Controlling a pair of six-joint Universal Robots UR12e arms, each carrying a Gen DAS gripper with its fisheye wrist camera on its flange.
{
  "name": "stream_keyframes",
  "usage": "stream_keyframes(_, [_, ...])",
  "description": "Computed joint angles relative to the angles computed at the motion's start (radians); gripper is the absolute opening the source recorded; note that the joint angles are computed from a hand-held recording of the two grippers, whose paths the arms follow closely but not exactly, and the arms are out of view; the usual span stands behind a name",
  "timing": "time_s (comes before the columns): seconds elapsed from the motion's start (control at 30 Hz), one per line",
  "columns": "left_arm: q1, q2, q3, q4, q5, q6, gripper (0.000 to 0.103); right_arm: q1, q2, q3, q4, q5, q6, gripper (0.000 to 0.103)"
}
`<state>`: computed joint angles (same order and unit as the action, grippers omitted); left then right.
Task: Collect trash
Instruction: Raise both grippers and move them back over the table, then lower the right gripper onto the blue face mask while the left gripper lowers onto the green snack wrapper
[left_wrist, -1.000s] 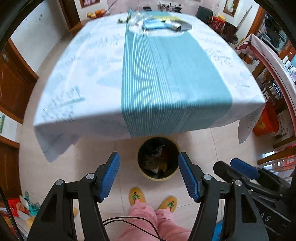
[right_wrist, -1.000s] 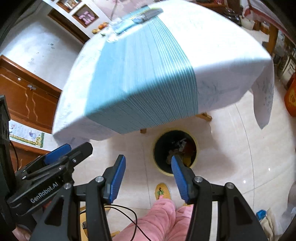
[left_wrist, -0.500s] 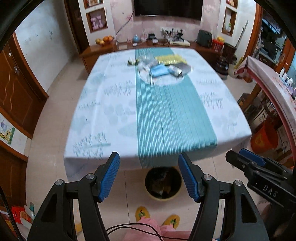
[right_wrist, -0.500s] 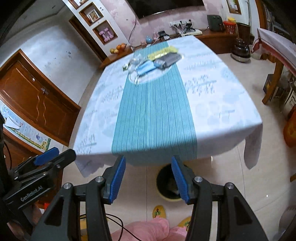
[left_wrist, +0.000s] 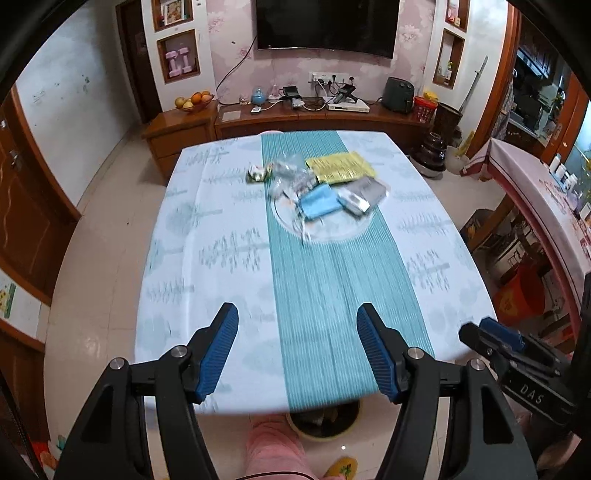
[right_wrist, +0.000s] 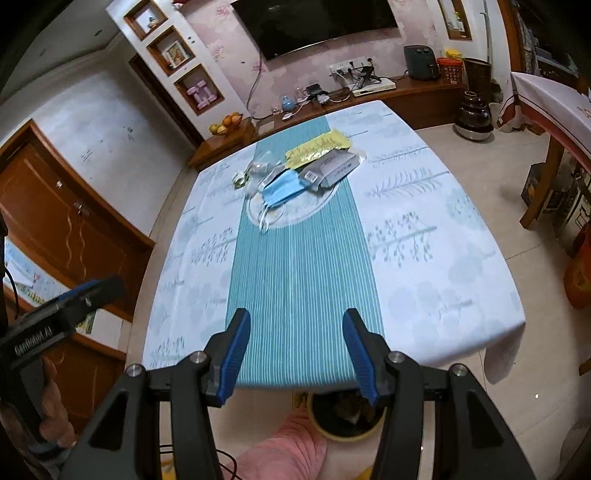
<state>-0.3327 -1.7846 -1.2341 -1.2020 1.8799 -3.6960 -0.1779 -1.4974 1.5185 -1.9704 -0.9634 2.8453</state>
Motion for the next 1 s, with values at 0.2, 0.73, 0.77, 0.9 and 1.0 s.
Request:
stream_keyframes(0.2, [0.120, -0.061, 0.070, -0.007, -0.106, 0.136, 0.066, 0.080, 0.106, -0.108, -0.051, -0.068, 0.173, 0.055])
stream_keyframes(0.73, [0.312, -0.305, 0.316, -0.126, -0.334, 0.364, 0.066, 0.270, 0.490, -0.541, 0.032, -0.320, 0.624, 0.066])
stream_keyframes(0.77, [0.317, -0.316, 0.325, -0.129, -0.343, 0.364, 0.066, 0.275, 0.505, -0.558, 0.037, -0.342, 0.649, 0.066])
stream_keyframes(0.9, [0.331, -0.363, 0.369, -0.142, -0.375, 0.365, 0.066, 0.293, 0.553, -0.613, 0.076, -0.421, 0.722, 0.065])
stream_keyframes(1.0, [0.336, -0.394, 0.401, -0.155, -0.392, 0.370, 0.066, 0.300, 0.573, -0.635, 0.101, -0.450, 0.725, 0.066])
